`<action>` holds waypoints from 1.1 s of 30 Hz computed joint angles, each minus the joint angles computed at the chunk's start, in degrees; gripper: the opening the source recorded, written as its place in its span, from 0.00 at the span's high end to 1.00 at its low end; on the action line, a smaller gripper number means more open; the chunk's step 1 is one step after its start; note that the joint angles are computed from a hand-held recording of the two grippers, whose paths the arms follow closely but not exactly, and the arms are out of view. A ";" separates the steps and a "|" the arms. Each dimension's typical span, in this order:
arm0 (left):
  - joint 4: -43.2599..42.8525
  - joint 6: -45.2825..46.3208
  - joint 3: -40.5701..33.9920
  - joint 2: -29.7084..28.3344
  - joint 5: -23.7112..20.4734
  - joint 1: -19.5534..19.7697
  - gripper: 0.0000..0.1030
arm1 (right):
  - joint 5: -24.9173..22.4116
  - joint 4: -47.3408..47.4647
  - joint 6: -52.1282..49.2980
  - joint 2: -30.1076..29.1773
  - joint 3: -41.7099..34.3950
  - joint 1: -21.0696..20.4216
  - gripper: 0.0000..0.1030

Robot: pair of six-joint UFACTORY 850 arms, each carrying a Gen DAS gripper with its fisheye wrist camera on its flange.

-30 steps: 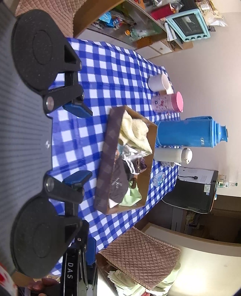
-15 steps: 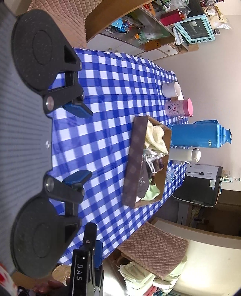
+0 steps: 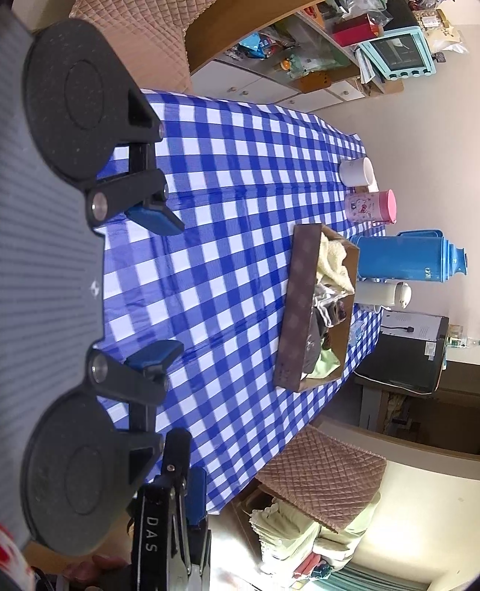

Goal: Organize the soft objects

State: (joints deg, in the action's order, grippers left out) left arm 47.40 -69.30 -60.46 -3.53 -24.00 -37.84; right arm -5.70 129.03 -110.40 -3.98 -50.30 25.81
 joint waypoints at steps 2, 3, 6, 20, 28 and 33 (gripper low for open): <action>-0.47 0.10 0.77 0.60 0.06 -0.36 0.42 | 0.39 0.63 -0.28 0.52 0.69 0.53 0.37; -0.75 0.19 1.10 0.87 0.07 -0.55 0.42 | 0.41 0.80 -0.29 0.79 1.04 0.73 0.37; -1.04 0.23 1.98 1.51 0.00 -1.05 0.42 | 0.69 -0.16 0.83 1.41 1.66 1.25 0.37; -0.74 -1.34 3.74 2.95 -0.87 -1.89 0.42 | 1.15 -6.59 6.96 2.16 2.33 2.55 0.37; -0.93 -1.30 3.92 3.14 -1.00 -1.89 0.42 | 0.90 -8.63 8.84 2.01 2.29 2.49 0.37; -0.84 -1.40 3.92 3.08 -0.96 -1.90 0.42 | 0.93 -8.42 8.64 1.94 2.21 2.41 0.37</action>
State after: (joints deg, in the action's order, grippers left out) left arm 46.56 -70.70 -56.55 -0.45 -24.96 -39.74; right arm -4.78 120.61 -101.76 -2.03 -48.09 28.22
